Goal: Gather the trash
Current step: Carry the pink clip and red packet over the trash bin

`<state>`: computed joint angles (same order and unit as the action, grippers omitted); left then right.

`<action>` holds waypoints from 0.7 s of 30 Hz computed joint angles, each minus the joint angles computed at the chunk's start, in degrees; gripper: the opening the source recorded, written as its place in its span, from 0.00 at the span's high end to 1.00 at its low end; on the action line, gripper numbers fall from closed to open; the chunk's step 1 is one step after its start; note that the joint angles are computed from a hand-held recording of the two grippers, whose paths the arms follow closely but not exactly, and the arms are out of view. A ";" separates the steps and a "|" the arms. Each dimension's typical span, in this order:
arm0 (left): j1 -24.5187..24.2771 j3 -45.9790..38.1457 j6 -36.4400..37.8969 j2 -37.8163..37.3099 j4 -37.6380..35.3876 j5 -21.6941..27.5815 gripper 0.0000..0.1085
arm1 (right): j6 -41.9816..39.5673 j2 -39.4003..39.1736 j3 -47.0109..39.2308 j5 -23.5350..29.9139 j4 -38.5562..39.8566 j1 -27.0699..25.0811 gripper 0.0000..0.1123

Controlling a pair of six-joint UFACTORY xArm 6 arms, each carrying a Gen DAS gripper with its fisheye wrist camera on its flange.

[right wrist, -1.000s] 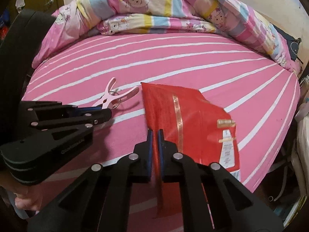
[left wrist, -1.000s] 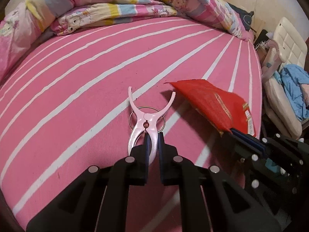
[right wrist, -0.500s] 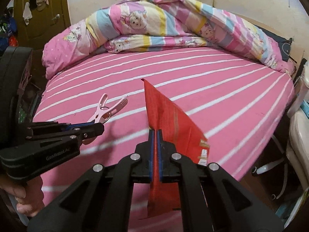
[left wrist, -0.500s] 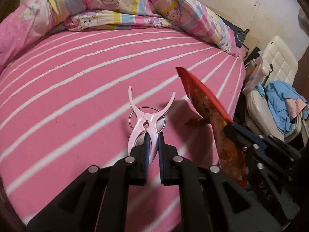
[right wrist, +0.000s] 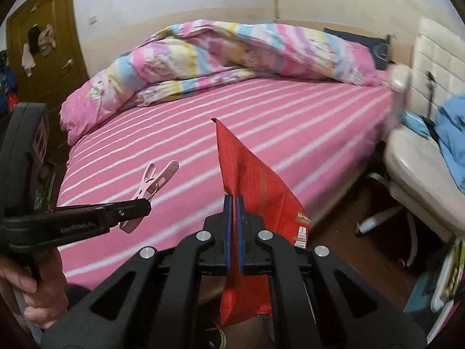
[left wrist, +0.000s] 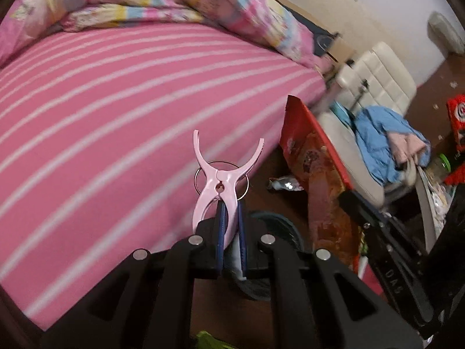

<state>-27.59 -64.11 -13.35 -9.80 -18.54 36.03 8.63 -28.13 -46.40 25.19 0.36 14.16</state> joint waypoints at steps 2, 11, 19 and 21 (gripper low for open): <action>-3.19 -1.33 -2.00 1.77 1.21 0.56 0.92 | -2.12 -2.77 2.71 0.74 2.31 -2.00 0.97; -12.46 -7.98 -3.36 12.28 -0.24 3.16 0.92 | -11.24 -12.89 14.42 4.39 11.28 -12.52 0.97; -14.95 -15.36 0.48 23.33 -3.19 6.65 0.92 | -16.55 -11.04 17.53 5.33 17.20 -18.22 0.96; -15.04 -18.04 0.68 25.88 -2.45 8.38 0.92 | -17.25 -9.47 17.66 5.06 17.91 -18.91 0.96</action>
<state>-42.63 -82.16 -12.67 16.08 -20.99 44.41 -8.63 -37.60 -28.73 30.26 18.27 -4.76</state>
